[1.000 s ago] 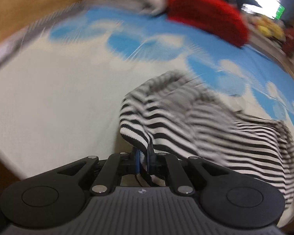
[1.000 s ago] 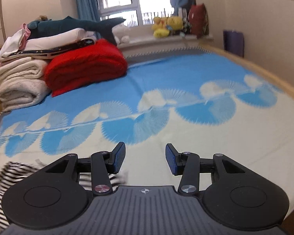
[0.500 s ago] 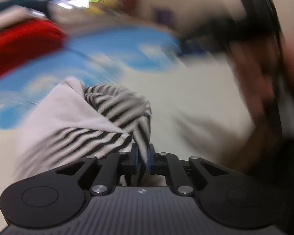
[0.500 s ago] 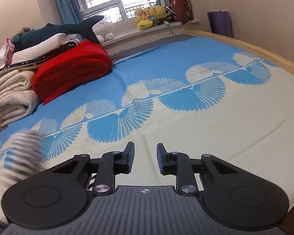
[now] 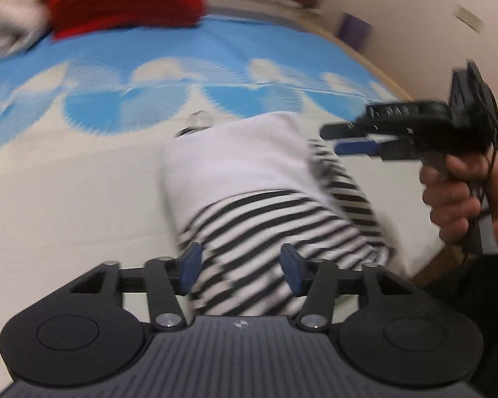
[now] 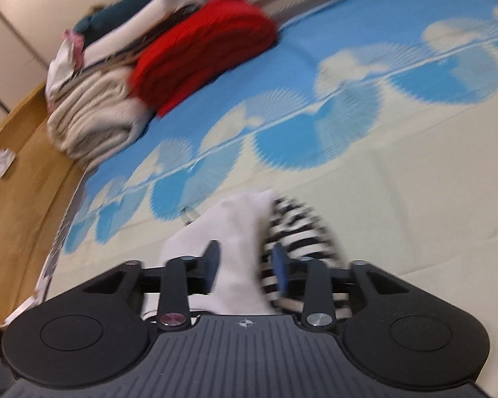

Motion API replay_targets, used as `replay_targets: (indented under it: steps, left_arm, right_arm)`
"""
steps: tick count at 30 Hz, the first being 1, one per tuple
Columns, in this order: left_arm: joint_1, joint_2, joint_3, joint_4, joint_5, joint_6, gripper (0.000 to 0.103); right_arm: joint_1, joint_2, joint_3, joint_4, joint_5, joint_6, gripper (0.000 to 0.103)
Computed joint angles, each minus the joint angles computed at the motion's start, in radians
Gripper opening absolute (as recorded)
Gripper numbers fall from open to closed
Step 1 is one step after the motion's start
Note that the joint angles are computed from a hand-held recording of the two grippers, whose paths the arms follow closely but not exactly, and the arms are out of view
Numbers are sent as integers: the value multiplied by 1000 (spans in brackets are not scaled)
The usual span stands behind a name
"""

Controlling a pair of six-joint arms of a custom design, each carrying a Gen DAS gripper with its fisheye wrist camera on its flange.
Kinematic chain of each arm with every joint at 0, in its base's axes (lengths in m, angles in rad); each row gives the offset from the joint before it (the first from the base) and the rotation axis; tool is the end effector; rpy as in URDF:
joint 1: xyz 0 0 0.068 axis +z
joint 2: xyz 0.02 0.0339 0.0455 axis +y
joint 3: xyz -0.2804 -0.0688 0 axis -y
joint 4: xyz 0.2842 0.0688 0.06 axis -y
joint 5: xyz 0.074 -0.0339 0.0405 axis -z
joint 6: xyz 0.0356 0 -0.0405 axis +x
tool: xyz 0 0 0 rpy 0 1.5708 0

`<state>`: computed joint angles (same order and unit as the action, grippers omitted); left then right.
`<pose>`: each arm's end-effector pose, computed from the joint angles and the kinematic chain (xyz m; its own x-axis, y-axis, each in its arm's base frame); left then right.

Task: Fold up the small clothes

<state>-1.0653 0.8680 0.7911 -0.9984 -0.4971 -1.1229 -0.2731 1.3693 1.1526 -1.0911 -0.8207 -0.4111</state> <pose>0.1005 -0.1465 0.2728 -0.7787 -0.2291 -0.5841 -0.0985 0.9640 -0.2469 0.2765 -0.0504 0.2908 -0.8526 -0.0441 -0.5206 -0.3709 0.7529 0.5437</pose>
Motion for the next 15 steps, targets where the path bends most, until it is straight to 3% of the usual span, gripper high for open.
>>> replay_targets:
  steps: [2,5,6,7,8,9,13,14,15]
  left_arm:
    - [11,-85,-66,18,14,-78,82]
    - [40,-124,-139,56,91,-225,83]
    - [54,-141,-144,66,117,-266,83]
    - [73,-168,-166,104,143,-282,83]
    - [90,-181,-179,137,173,-273,83]
    - [115,-181,-188,157,209,-240,83]
    - [134,-87,-164,171,247,-122,87]
    - [131,-38,-149,166,241,-91,86]
    - [127,18,-129,150,238,-52,86]
  right_arm:
    - [76,11,-11,41,55,64,48]
    - [176,56,-19,99,159,165,48]
    - [198,65,-26,115,181,194,46]
    - [210,67,-33,127,191,211,36]
    - [216,59,-44,149,188,226,10]
    - [208,42,-51,166,166,239,5]
    - [40,-38,-55,197,-112,273,4]
    - [12,-45,-49,183,-108,243,4]
    - [10,-35,-42,168,-22,218,4]
